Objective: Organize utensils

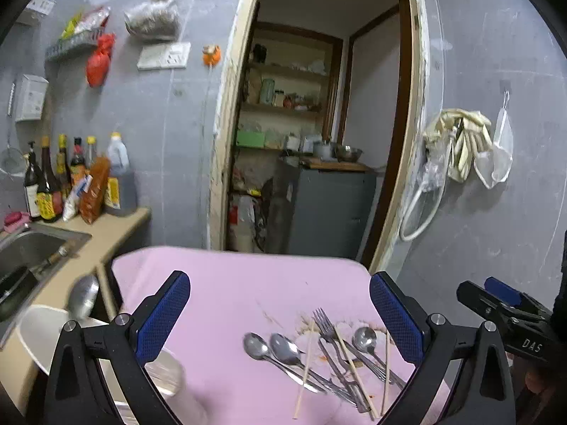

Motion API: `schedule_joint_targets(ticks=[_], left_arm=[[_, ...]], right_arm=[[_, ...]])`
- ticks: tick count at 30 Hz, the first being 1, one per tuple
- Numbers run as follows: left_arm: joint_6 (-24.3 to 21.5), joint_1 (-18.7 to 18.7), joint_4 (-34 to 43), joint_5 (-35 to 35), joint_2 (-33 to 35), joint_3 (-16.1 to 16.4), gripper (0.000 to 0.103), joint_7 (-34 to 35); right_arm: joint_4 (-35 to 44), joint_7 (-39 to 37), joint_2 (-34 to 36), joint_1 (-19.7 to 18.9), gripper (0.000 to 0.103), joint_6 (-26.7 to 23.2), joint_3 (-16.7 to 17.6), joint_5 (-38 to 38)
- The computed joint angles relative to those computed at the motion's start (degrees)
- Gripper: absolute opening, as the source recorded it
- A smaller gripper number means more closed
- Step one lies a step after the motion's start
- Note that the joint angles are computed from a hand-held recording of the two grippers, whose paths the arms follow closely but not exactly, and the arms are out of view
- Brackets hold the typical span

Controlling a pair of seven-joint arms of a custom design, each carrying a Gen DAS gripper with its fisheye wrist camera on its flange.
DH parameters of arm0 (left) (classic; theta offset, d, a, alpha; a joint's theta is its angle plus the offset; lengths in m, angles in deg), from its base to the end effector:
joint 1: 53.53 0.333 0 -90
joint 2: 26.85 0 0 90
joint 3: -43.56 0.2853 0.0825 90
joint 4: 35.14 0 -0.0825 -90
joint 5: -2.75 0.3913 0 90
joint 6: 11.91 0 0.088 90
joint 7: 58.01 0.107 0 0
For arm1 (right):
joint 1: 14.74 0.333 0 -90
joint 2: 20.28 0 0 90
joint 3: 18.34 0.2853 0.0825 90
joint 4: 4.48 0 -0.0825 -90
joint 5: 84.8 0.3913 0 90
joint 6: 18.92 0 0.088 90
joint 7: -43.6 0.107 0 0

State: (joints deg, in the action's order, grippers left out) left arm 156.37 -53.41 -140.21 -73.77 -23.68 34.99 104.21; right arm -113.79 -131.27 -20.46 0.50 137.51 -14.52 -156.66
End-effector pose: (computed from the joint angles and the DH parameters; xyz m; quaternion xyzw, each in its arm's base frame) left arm 0.6194 -0.0268 0.5449 -0.5172 0.6380 -0.4931 0.2868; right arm 0.5630 0.2326 0.5357 -0.4856 0.6879 -0.3532 0.4078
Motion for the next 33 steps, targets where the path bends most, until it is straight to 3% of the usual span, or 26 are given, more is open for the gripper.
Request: schedule_joint_targets(ticks=[4, 11, 15, 20, 24, 33], left_arm=[[1.4, -0.9, 0.7, 6.2, 2.4, -0.8, 0.102, -6.4], [4.8, -2.7, 2.0, 28.6, 8.2, -0.7, 0.097, -28.6], [4.6, -7.5, 3.1, 45.5, 11.6, 5.1, 0.090, -46.8], [0.4, -11.5, 6.9, 59.2, 15.8, 11.1, 0.081, -63.0], [-5.5, -10.6, 11.2, 63.3, 19.1, 11.3, 0.073, -70.8], [-12.0, -3.0, 17.7, 64.9, 24.7, 4.9, 0.055, -77.8]], right_arm=[[0.1, -3.8, 2.7, -1.1, 0.098, 3.9, -1.4, 5.6], [2.0, -20.3, 9.7, -1.3, 0.073, 6.7, -3.2, 26.0], [3.8, -29.0, 13.5, -1.4, 0.056, 6.2, -3.2, 37.4], [7.0, -34.8, 17.9, -0.3, 0.041, 5.0, -4.0, 46.1], [8.4, -37.4, 20.3, 1.1, 0.037, 5.2, -5.2, 50.9], [9.4, -42.5, 22.3, 2.3, 0.028, 5.6, -6.1, 58.5]])
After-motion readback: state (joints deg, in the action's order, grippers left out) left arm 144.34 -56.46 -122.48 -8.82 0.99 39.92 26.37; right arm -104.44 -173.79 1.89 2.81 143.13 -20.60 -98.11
